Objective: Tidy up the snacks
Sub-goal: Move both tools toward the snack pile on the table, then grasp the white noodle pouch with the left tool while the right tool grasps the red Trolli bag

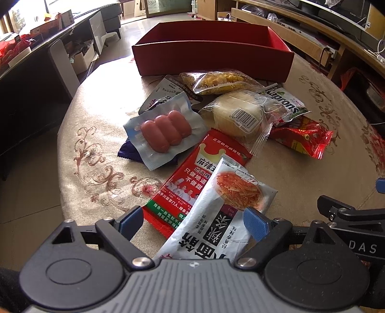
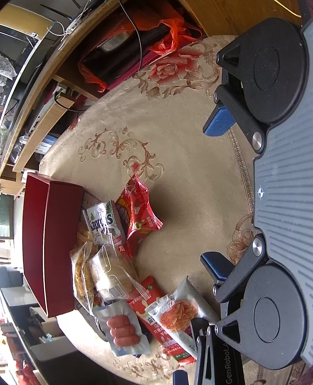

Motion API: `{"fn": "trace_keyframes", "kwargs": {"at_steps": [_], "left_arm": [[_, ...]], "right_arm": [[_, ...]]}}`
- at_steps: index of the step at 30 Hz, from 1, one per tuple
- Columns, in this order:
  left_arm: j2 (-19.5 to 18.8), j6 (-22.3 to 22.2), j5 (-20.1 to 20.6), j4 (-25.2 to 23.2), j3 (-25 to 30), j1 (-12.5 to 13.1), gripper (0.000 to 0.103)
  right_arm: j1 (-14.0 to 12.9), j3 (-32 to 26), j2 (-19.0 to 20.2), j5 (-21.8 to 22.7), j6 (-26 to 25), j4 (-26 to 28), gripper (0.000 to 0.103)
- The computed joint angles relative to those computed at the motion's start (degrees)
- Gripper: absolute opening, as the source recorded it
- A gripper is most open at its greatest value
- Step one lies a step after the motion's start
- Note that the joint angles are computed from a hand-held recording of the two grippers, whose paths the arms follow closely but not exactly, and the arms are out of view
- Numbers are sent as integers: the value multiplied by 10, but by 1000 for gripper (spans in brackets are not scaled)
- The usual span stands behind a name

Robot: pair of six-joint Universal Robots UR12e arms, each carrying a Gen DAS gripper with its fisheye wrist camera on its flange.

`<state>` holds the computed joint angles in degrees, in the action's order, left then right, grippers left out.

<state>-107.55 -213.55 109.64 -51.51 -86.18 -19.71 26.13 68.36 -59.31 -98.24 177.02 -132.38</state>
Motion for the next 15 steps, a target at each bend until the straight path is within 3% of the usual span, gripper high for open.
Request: {"fn": "trace_keyframes", "kwargs": {"at_steps": [8, 15], "left_arm": [[-5, 89, -15, 23, 3, -4, 88], [-14, 152, -45, 2, 15, 4, 88]], "right_arm": [[-10, -2, -2, 4, 30, 1, 103], [-24, -8, -3, 15, 67, 12, 103]]}}
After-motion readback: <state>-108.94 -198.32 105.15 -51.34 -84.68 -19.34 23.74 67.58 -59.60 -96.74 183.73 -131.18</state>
